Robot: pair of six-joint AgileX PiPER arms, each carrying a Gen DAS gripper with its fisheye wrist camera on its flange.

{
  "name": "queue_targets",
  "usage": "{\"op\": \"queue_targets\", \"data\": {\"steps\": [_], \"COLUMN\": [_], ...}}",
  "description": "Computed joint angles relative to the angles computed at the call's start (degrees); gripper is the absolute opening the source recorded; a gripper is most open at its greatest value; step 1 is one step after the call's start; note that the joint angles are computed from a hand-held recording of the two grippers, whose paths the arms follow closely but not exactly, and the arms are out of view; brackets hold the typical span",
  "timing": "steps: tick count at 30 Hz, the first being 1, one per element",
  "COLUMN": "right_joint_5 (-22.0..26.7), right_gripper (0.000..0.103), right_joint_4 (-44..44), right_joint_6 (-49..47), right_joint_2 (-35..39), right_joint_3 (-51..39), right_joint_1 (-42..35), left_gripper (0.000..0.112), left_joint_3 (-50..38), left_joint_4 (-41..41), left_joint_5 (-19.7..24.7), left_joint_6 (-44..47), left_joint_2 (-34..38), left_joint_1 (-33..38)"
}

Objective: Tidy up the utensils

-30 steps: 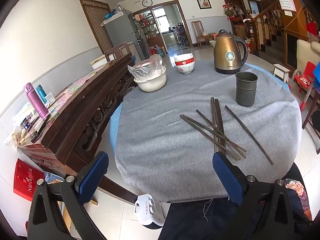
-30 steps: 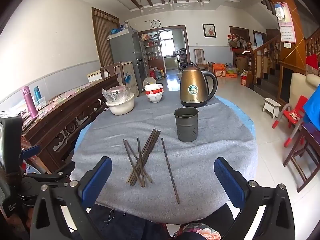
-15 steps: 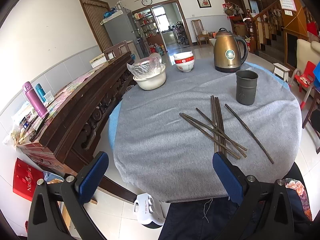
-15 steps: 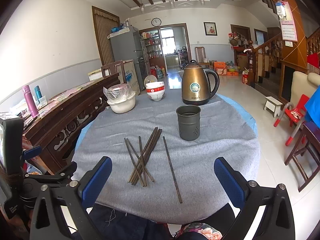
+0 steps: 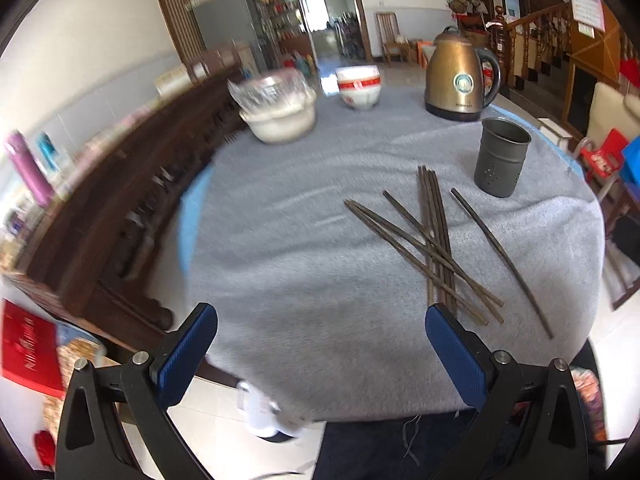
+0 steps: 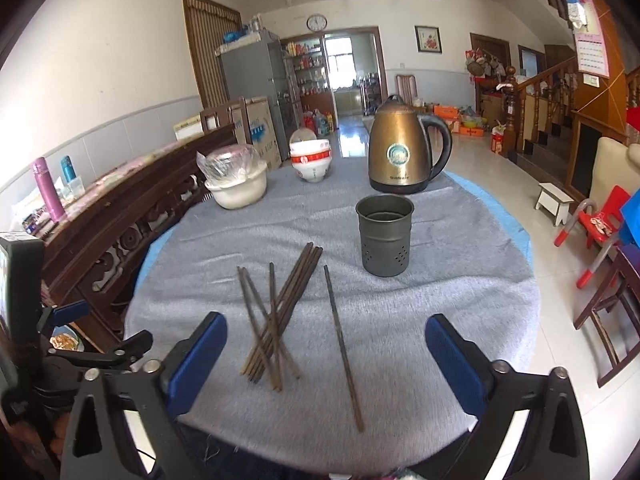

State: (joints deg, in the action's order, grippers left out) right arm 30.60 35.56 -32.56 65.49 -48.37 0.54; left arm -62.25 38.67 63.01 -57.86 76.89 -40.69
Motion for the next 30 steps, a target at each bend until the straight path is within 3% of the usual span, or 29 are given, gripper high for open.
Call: {"op": "queue_targets", "data": {"steps": [2,4,6,9,15,20,26,28,30], "right_joint_5": [-0.21,0.22,0.37,2.47,9.47,16.16,18.61,18.75,18.47], "right_gripper": [0.085,0.075,0.06,0.043,0.039,0.039,0.039,0.035,0.025], "right_joint_4": [1.59,4.48,6.89,2.24,-14.27,-24.41,-28.3,-29.01,-29.65], "right_joint_6": [-1.8,-4.38,-6.25,-2.5,11.27,19.48,22.59,22.87,23.2], "right_joint_2": [5.59,13.33,19.66,29.94,46.26,56.68,59.96,60.29,60.18], "right_joint_3": [-3.12,-7.99,-12.42,-21.16,-38.22,-51.32,-56.29,-56.95,-56.84], "right_joint_1": [0.19,0.41,0.98,2.48,6.64,8.47,9.9,10.22,10.53], "left_gripper": [0.103,0.103,0.103,0.098,0.065,0.065,0.061,0.056,0.054], "left_joint_3": [-1.29,-3.05,-6.11,-11.13,-23.38,-31.85,-40.87,-42.98,-45.17], "left_joint_4": [-8.61,-16.28,-24.51,-33.24,-45.01,-48.49,-49.61,-49.28,-49.8], "left_joint_5": [-6.26,-9.76,-11.81,-12.53,-6.63,-2.8,2.26,2.91,4.17], "left_joint_6": [8.26,15.08,22.51,30.1,37.5,38.45,37.93,37.47,37.21], "left_joint_2": [1.39,3.64,7.5,13.74,27.38,34.84,41.86,42.71,44.1], "left_joint_1": [8.69,15.03,21.1,26.85,34.06,35.44,35.94,35.62,35.66]}}
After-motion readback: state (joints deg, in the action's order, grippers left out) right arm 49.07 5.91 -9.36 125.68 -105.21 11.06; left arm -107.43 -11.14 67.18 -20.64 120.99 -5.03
